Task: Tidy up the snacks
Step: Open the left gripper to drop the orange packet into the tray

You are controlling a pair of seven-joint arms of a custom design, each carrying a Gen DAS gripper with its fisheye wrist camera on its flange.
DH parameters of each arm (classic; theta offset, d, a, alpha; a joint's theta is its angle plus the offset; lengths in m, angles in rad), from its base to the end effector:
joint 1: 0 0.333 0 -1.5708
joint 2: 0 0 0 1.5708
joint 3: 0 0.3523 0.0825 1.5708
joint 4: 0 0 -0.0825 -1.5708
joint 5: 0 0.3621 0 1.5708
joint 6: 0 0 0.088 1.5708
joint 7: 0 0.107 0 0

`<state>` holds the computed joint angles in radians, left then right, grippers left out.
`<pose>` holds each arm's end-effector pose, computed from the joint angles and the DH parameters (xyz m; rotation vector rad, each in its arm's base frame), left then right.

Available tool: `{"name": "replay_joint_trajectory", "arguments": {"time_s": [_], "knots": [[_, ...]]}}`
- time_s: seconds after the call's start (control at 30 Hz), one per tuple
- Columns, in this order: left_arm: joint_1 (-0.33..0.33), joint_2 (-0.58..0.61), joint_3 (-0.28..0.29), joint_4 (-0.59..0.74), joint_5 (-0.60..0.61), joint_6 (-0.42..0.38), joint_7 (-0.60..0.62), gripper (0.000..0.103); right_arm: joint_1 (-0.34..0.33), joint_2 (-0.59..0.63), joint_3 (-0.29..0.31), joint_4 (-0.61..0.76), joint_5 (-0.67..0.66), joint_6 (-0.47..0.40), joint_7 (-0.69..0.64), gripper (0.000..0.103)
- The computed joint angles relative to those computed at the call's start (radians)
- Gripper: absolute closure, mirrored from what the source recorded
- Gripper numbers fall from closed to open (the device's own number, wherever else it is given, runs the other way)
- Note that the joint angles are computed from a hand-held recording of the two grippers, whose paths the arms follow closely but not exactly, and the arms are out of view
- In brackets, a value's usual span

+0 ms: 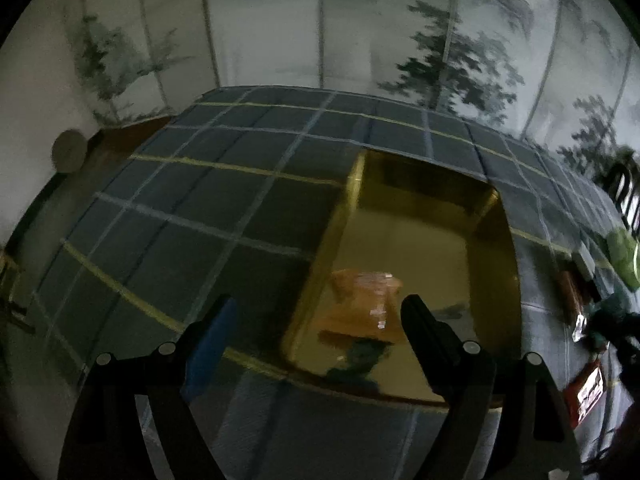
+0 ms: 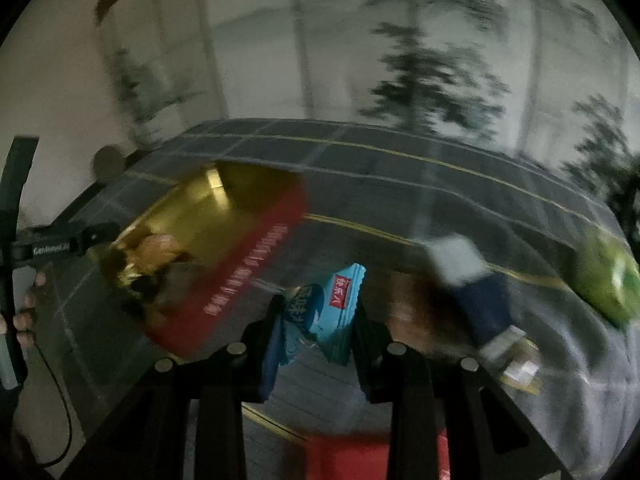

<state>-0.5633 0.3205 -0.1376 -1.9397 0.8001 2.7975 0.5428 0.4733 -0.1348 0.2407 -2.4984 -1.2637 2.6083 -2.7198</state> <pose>0.4747 -0.4337 0.4201 -1.5373 2.1756 -0.7531 0.3247 0.3098 0.3978 -1.5599 1.9323 -0.7144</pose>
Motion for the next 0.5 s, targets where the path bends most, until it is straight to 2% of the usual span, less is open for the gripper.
{"name": "replay_joint_trajectory", "arguments": {"time_s": [0.13, 0.23, 0.5], "knots": [[0.010, -0.037, 0.019, -0.044, 0.025, -0.027, -0.068, 0.022, 0.003, 0.131, -0.024, 0.126, -0.048, 0.073, -0.061, 0.072], [0.033, -0.054, 0.013, -0.071, 0.040, -0.039, -0.099, 0.022, 0.026, 0.203, -0.045, 0.199, -0.051, 0.090, -0.113, 0.072], [0.079, -0.073, -0.016, -0.119, 0.035, -0.055, -0.121, 0.022, 0.075, 0.298, -0.101, 0.309, -0.020, 0.117, -0.206, 0.072]]}}
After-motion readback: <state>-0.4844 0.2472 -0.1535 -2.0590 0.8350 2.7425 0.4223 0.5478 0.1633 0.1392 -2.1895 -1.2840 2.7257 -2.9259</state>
